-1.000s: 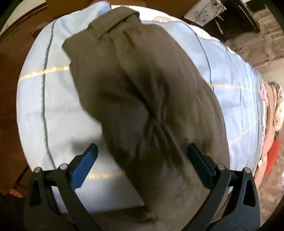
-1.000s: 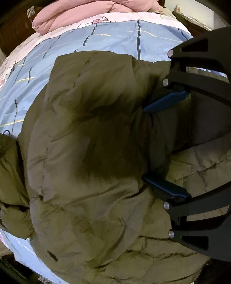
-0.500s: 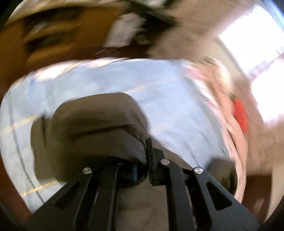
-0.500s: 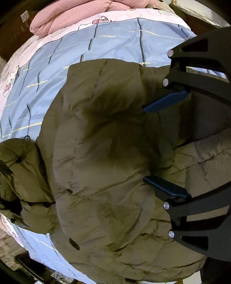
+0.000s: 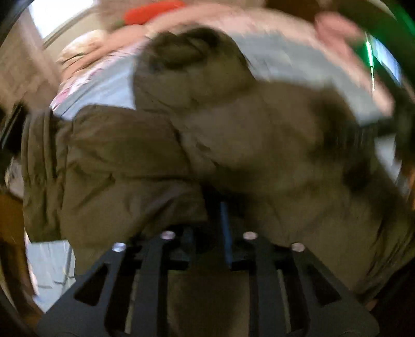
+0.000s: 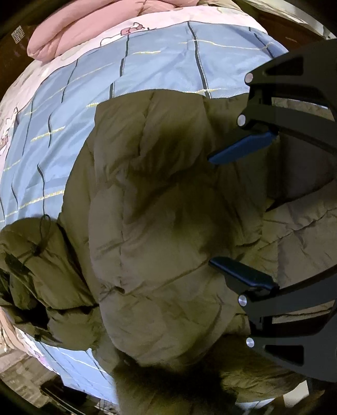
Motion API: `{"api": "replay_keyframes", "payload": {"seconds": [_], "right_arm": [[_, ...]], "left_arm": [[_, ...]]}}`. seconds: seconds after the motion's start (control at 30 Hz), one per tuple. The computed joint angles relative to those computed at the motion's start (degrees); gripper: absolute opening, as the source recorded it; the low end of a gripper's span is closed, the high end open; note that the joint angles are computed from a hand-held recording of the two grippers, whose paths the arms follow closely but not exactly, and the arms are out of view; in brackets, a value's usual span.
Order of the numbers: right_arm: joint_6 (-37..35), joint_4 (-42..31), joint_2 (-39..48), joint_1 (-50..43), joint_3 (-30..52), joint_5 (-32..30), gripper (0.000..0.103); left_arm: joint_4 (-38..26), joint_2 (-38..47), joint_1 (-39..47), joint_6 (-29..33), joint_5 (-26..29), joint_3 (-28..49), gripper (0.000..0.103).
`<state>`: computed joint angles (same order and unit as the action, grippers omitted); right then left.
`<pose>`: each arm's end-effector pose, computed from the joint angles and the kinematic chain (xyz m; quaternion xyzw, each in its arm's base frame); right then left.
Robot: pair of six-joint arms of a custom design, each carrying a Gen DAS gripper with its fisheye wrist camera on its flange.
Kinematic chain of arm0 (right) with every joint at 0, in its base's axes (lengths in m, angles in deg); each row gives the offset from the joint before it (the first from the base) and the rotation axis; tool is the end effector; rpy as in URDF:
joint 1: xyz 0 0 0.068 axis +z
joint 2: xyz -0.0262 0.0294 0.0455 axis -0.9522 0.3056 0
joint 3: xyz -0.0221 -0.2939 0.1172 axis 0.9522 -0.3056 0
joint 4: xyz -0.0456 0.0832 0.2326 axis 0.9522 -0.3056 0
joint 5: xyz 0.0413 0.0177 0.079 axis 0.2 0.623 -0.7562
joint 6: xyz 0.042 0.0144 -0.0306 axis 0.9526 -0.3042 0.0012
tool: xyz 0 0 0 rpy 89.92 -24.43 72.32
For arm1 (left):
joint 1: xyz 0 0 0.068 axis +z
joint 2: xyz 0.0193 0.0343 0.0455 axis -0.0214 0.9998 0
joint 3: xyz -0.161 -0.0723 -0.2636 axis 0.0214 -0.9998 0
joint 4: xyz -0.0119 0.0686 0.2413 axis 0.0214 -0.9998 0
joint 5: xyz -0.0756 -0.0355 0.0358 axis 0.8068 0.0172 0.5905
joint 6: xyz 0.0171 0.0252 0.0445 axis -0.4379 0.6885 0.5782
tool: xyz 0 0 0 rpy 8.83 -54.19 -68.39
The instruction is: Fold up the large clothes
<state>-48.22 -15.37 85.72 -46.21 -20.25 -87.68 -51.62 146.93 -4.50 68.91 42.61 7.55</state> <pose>0.3055 0.1475 0.1732 -0.0041 0.9964 0.0187 0.0831 0.2237 -0.0118 0.1476 0.1850 0.9581 0.0435 0.2142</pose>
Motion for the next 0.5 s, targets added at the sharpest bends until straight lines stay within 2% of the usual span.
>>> {"api": "replay_keyframes", "payload": {"seconds": [0.03, 0.1, 0.17, 0.27, 0.43, 0.5], "right_arm": [[0.51, 0.65, -0.47, -0.56, -0.44, -0.41, 0.075], [2.15, 3.59, -2.23, -2.32, -2.28, -3.17, 0.08], [4.59, 7.75, -4.27, -5.1, -4.59, -9.36, 0.081], [7.89, 10.53, -4.84, -7.43, -5.89, -14.82, 0.081], [9.72, 10.12, -2.93, -7.62, -5.13, -16.19, 0.081], [10.06, 9.63, -2.37, -7.68, -4.99, -16.45, 0.081]], "left_arm": [[2.54, 1.2, -2.71, 1.19, -3.58, -1.48, 0.052], [5.61, -0.2, -5.81, 2.49, -8.05, -3.85, 0.07], [9.55, -4.53, -9.64, 4.45, -11.34, -7.25, 0.074], [14.89, -8.64, -14.77, 7.86, -13.78, -11.47, 0.08], [22.34, -13.04, -20.02, 11.44, -17.39, -15.74, 0.082], [25.61, -19.69, -15.01, 11.1, -15.22, -16.29, 0.083]]}}
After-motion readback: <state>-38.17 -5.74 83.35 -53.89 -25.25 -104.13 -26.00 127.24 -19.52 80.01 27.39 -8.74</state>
